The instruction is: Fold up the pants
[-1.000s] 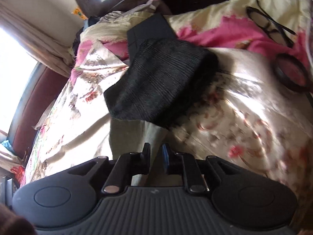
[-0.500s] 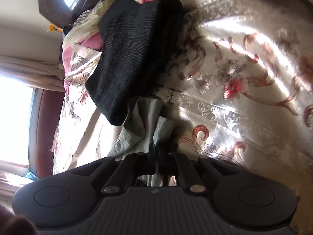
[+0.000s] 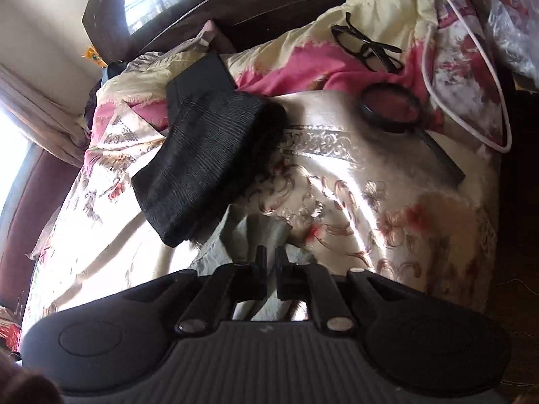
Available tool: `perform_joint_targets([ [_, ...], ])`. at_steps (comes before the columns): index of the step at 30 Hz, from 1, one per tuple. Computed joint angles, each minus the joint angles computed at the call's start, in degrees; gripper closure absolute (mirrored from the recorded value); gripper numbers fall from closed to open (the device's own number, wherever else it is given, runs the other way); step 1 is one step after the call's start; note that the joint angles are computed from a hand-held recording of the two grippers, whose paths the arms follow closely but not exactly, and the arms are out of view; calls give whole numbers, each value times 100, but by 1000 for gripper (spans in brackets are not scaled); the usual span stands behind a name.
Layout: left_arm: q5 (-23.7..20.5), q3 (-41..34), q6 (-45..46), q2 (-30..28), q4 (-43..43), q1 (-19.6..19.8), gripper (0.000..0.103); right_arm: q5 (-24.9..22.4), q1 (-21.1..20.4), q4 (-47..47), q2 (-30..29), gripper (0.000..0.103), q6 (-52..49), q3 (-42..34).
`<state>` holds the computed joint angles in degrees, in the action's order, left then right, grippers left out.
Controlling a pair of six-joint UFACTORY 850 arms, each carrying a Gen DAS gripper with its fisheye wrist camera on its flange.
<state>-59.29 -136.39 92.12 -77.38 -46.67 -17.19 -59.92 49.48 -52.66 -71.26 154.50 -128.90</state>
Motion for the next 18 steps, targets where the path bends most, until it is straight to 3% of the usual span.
perform_joint_targets([
  [5,701,809,601,374,-227,-127,85,857,-227,124,-117,95,-38,78],
  [8,776,955,737,430,-234,-155,85,1480,-322,-264,-36,94,788,456],
  [11,799,1178,760,574,-322,-83,84,1444,-268,-686,114,91,1246,696],
  [14,649,1089,428,518,-222,-34,83,1296,-287,-368,36,77,855,557],
  [16,670,1229,584,598,-239,-20,83,1617,-359,-526,123,77,1144,746],
  [18,663,1450,853,723,-400,29,79,1449,-390,-361,-11,76,697,490],
])
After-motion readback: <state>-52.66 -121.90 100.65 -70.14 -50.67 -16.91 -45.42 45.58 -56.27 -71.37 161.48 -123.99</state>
